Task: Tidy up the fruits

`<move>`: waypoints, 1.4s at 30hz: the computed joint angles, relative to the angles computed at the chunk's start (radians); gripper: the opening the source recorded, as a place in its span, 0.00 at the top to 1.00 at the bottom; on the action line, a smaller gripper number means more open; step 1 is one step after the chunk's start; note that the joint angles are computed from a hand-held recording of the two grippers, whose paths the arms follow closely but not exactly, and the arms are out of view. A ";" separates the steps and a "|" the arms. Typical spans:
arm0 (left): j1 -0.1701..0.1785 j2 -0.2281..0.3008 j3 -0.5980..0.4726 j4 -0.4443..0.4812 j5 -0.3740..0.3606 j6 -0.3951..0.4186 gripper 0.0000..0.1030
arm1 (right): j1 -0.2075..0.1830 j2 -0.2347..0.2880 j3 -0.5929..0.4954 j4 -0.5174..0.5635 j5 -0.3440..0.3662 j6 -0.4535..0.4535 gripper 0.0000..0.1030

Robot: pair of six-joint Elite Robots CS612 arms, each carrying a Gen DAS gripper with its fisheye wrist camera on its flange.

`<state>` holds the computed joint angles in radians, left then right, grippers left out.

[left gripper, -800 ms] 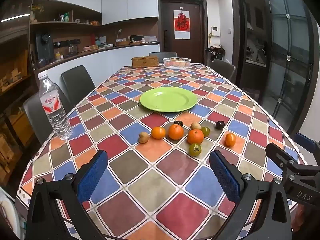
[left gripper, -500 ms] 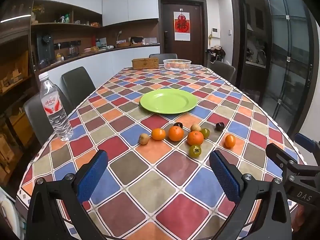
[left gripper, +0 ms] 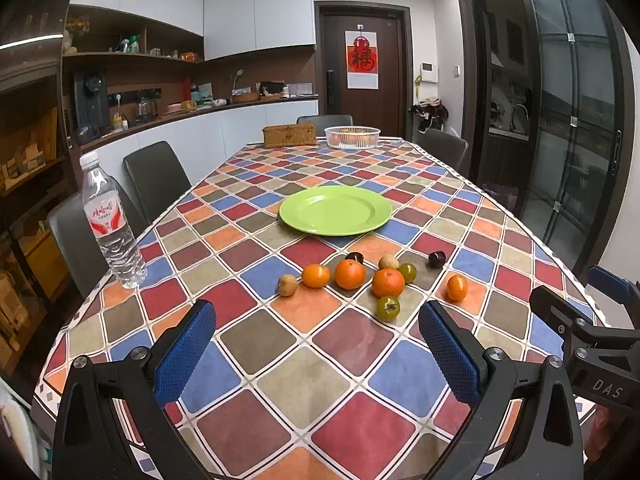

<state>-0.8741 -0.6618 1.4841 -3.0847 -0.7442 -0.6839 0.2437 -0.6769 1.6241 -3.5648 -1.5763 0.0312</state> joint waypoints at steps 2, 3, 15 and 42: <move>0.000 0.000 0.000 -0.001 0.001 0.001 0.00 | -0.001 -0.001 -0.002 0.003 0.000 0.000 0.00; 0.000 0.000 -0.001 -0.002 0.002 0.002 0.00 | -0.001 -0.002 -0.003 0.005 0.001 0.000 0.00; -0.001 -0.001 -0.001 -0.001 0.003 0.005 0.00 | -0.002 0.000 0.010 -0.029 0.002 0.008 0.00; -0.002 0.001 -0.001 -0.006 0.003 0.006 0.00 | -0.003 0.000 0.011 -0.032 0.004 0.007 0.00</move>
<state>-0.8760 -0.6613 1.4834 -3.0905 -0.7412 -0.6783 0.2404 -0.6771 1.6348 -3.5967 -1.5723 0.0386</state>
